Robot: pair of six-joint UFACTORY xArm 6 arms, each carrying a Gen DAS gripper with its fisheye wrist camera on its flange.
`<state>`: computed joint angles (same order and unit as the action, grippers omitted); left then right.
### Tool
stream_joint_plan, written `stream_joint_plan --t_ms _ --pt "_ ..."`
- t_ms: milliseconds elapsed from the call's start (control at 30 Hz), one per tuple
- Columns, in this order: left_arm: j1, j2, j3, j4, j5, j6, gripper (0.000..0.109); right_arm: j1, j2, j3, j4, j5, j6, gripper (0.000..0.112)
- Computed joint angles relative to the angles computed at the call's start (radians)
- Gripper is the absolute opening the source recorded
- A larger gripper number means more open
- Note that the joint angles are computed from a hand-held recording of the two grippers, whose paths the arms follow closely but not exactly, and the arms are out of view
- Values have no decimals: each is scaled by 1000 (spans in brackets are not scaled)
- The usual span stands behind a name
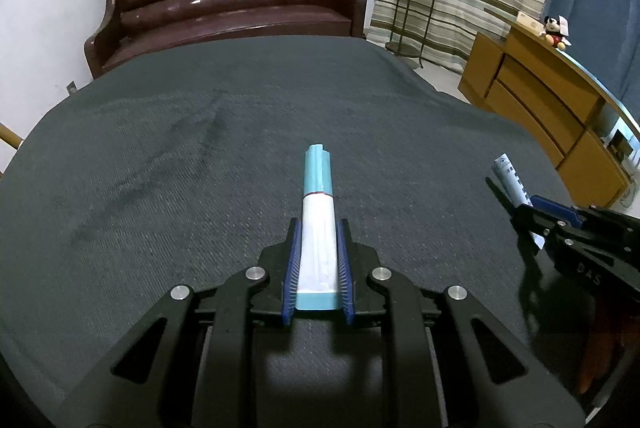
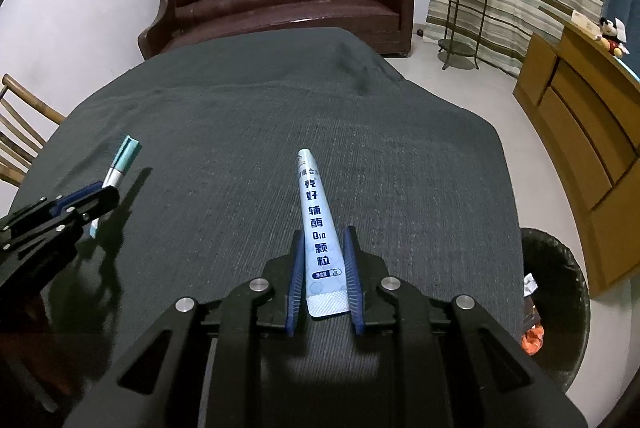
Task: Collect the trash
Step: 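Carry both tubes over the black bin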
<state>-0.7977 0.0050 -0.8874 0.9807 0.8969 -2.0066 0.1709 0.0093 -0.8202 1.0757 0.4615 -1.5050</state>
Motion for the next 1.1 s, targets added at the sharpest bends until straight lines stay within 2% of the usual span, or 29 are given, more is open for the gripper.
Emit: stream_joint_plan --t_ms 333,567,833,1100 --pt "-59 35 -38 -3 35 -33 17 -45 -70 66 89 20 -73 21" --pt "-97 77 -97 12 55 -37 17 -126 -123 108 158 62 -150 21" --pt "-137 179 -246 70 76 -17 17 -218 -137 98 232 85 -217 21" --pt "-133 351 -473 122 11 82 17 -309 -75 21 299 68 -269 21"
